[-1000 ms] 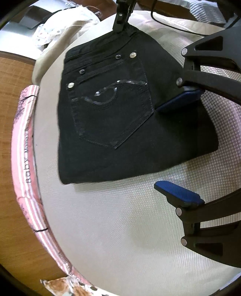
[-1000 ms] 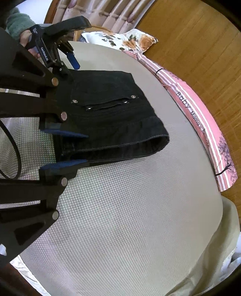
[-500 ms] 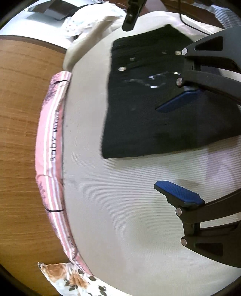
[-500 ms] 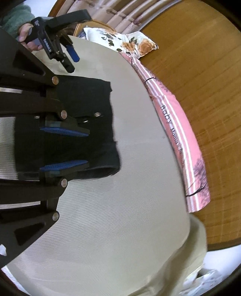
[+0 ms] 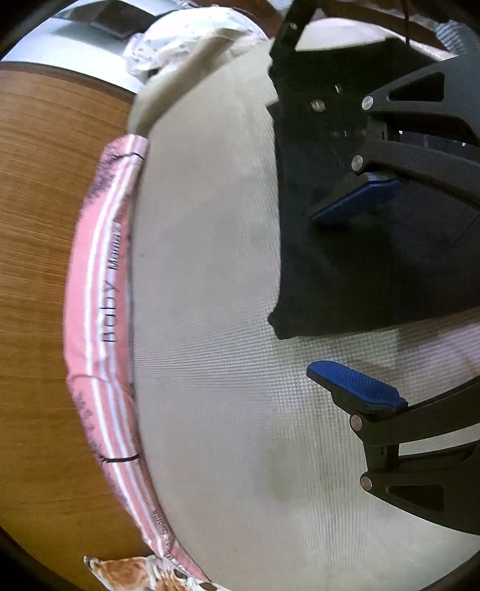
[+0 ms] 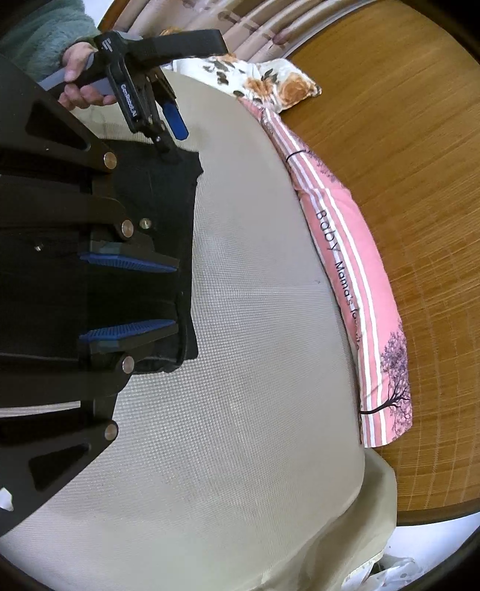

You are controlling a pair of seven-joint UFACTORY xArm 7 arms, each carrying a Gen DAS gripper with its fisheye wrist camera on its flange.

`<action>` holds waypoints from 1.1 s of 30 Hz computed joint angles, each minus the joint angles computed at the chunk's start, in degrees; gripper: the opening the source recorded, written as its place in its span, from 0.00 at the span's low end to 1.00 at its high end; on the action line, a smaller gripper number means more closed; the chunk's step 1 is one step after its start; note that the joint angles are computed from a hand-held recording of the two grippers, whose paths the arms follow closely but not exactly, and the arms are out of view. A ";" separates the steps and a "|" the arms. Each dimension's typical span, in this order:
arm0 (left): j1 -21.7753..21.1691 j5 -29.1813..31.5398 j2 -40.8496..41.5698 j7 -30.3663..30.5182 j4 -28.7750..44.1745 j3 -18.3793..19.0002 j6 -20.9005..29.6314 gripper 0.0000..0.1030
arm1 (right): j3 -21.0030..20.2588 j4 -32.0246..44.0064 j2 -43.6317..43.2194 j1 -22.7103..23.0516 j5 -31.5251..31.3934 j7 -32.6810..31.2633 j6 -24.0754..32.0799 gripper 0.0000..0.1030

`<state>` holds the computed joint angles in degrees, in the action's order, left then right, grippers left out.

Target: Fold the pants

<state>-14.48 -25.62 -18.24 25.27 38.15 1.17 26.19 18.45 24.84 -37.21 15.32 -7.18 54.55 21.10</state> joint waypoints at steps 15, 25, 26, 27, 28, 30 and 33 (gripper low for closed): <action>0.69 -2.62 3.85 0.90 0.75 -0.70 0.54 0.77 | -3.93 -2.42 3.28 2.44 4.06 -2.62 -2.69 0.11; 2.25 1.90 -2.61 -2.60 -2.18 -0.74 6.62 0.77 | -4.73 -4.25 -0.32 5.13 6.95 -4.69 -2.09 0.24; 2.37 2.22 -3.47 -2.72 -2.66 -0.49 7.28 0.77 | -4.85 -4.48 -0.83 5.44 7.25 -4.85 -1.71 0.25; 2.40 2.06 -4.63 -2.46 -3.20 0.20 8.64 0.77 | -5.04 -4.93 -1.63 5.91 7.65 -5.02 -1.38 0.26; 2.45 1.81 -5.40 -2.28 -3.47 0.84 9.97 0.77 | -5.17 -5.48 -2.71 6.30 7.97 -5.18 -0.94 0.27; 3.00 1.57 -7.02 -2.17 -4.08 1.95 12.98 0.77 | -5.36 -6.46 -4.82 6.85 8.49 -5.42 0.42 0.33; 4.02 0.96 -9.32 -1.71 -4.98 3.54 16.99 0.77 | -5.56 -8.24 -8.21 7.27 9.36 -5.19 2.50 0.45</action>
<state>-10.46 -24.65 -27.56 23.57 33.18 4.71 43.18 12.89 16.60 -45.42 22.60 2.17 49.35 23.60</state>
